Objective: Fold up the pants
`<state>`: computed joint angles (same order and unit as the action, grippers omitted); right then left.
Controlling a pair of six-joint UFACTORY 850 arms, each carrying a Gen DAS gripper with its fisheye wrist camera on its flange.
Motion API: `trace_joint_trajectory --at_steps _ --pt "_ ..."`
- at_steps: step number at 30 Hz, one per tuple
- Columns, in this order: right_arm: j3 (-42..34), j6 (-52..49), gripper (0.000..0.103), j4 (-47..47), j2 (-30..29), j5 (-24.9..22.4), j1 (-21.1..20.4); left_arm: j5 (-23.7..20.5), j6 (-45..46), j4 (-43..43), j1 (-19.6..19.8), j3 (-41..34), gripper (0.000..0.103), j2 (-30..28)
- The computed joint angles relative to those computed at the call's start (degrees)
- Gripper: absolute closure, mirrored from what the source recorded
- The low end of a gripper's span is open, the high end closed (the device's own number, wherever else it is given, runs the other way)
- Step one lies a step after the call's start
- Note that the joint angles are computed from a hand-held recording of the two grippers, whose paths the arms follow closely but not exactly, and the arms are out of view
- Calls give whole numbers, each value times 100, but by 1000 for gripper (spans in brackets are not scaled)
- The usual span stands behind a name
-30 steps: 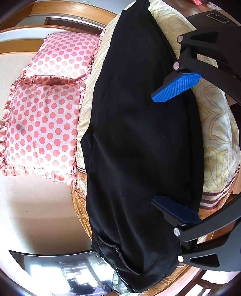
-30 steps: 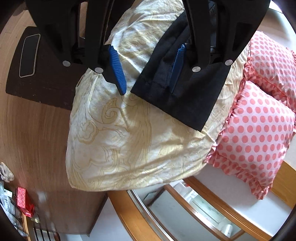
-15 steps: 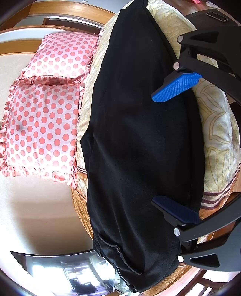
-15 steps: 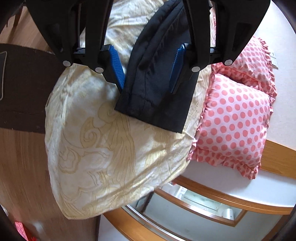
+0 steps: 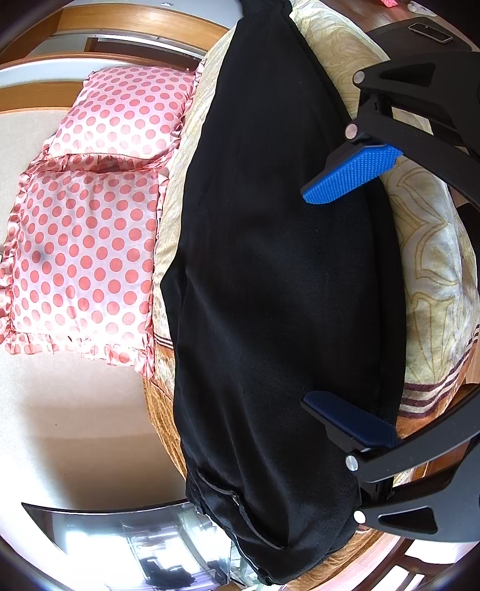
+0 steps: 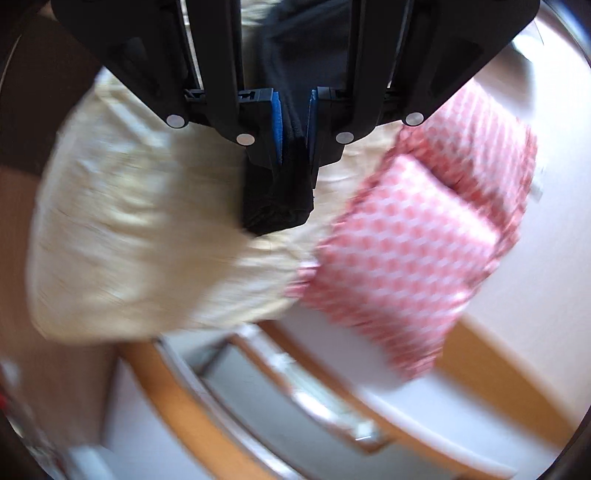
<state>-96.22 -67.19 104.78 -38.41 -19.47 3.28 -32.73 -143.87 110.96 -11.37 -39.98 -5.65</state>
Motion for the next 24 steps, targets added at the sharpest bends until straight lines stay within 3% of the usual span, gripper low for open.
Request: trace_joint_trajectory --at_steps 9,14,18,21,24 --pt "-1370 -410 92 -1391 -499 -1693 1208 5 -201 72 -4 32 2 45" --pt "-2370 302 92 -2890 -1380 -2856 2044 -10 -303 98 -9 41 2 47" --pt "-3005 1650 92 -4500 -2040 -3176 2484 63 -371 159 21 50 2 75" --pt "-3549 2037 92 -4291 -2387 -3515 2458 157 -480 280 65 71 2 112" --pt "-3806 1707 92 -3760 -2325 -3291 2410 165 -610 372 74 89 2 129"
